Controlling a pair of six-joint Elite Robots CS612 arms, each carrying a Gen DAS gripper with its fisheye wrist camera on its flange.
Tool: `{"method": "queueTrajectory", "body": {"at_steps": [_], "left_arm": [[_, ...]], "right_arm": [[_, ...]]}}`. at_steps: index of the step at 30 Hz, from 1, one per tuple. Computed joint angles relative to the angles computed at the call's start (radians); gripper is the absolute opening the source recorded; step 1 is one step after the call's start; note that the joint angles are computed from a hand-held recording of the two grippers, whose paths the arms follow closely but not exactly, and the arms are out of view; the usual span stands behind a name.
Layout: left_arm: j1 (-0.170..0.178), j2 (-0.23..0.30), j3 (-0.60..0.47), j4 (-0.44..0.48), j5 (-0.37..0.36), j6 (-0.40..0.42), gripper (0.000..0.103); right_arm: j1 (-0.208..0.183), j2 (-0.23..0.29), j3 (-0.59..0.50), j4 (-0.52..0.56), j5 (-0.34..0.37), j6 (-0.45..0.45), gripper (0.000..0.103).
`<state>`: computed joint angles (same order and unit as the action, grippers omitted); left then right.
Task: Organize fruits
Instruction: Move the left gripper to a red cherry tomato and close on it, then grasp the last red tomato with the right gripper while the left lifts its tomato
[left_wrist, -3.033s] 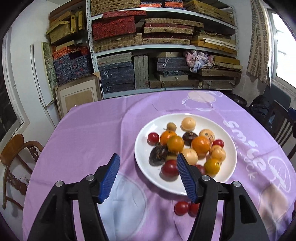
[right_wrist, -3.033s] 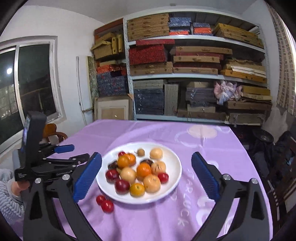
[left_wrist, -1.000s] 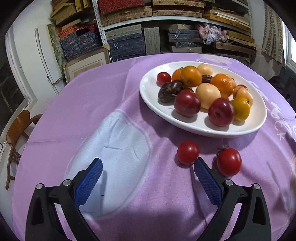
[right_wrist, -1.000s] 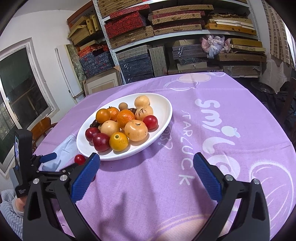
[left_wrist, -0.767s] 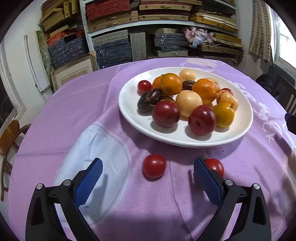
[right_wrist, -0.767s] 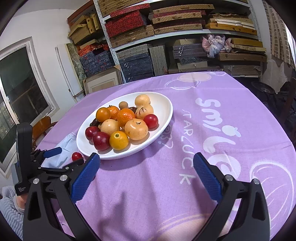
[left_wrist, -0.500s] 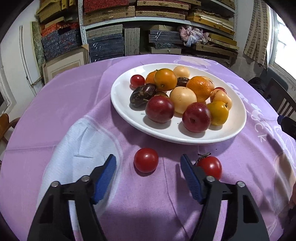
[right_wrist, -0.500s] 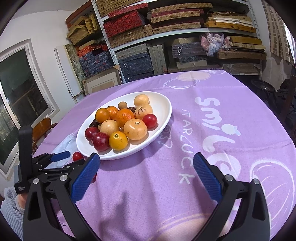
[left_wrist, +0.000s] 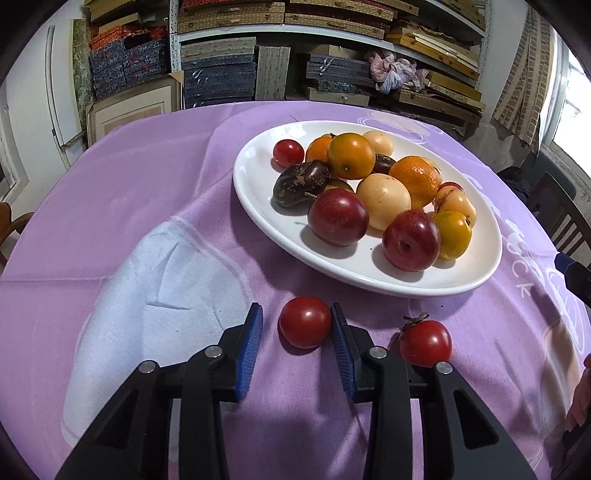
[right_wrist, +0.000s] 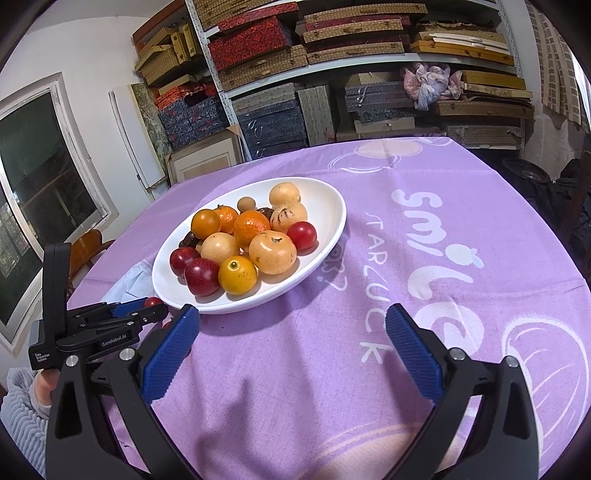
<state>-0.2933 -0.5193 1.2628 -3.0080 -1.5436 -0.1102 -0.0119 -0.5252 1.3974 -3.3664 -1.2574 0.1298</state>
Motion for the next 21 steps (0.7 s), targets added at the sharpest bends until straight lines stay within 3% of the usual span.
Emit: {"method": "queueTrajectory", "body": {"at_steps": [5, 10, 21], "left_arm": [[-0.003, 0.002, -0.009, 0.010, 0.016, 0.009, 0.038], [-0.004, 0.001, -0.004, 0.001, 0.020, 0.011, 0.027], [-0.025, -0.012, 0.033, -0.070, 0.098, 0.063, 0.026]], "right_arm": [[0.002, 0.001, -0.001, 0.002, 0.001, -0.011, 0.099], [0.003, 0.000, 0.002, -0.001, 0.001, -0.013, 0.099], [0.004, -0.003, 0.007, -0.002, 0.013, -0.028, 0.099]]}}
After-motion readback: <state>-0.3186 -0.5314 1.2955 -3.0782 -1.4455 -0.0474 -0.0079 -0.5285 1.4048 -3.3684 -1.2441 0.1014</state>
